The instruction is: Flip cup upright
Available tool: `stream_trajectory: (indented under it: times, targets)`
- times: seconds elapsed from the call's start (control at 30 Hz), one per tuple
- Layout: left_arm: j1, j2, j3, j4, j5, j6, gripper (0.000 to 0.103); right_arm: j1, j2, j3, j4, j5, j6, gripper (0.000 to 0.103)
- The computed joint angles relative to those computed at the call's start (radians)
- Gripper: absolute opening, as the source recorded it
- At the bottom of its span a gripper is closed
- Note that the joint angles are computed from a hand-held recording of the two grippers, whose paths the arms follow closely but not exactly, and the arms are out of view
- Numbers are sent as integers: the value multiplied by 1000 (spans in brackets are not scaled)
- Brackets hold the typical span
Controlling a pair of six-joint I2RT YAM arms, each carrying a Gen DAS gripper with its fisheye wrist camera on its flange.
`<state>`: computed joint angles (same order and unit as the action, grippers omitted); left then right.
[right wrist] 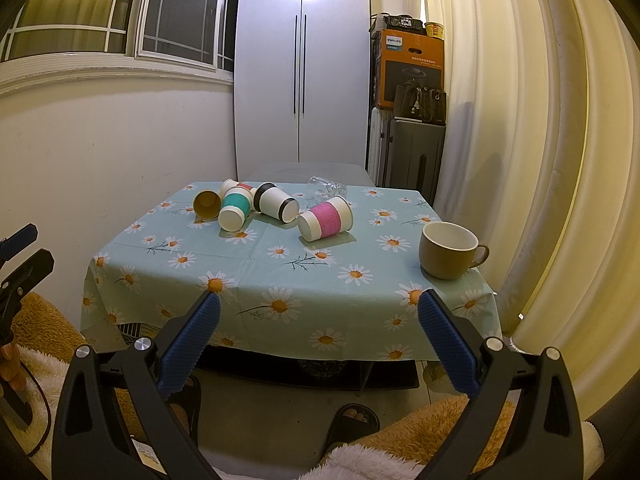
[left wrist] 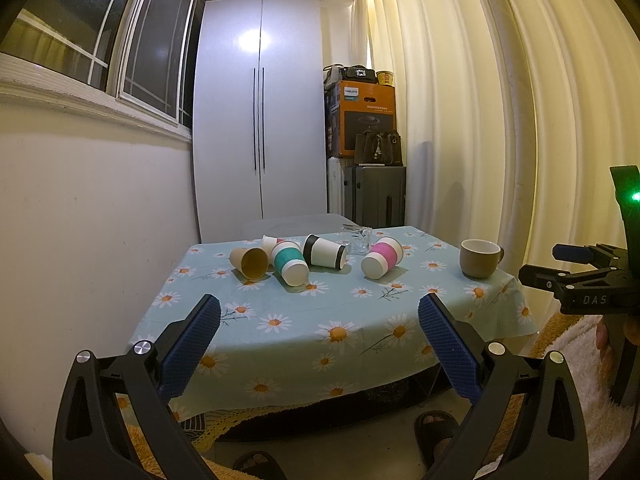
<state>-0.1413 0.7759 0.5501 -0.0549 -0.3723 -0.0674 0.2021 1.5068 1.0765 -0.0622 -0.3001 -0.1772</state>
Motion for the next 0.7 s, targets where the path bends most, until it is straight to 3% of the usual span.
stream_trajectory:
  times: [0.47, 0.7]
  targets:
    - [1, 10, 10, -13, -4, -9, 97, -2, -6, -8, -1, -3, -6, 98]
    - [95, 44, 70, -80, 115, -65, 97, 22, 26, 33, -68, 5, -34, 98]
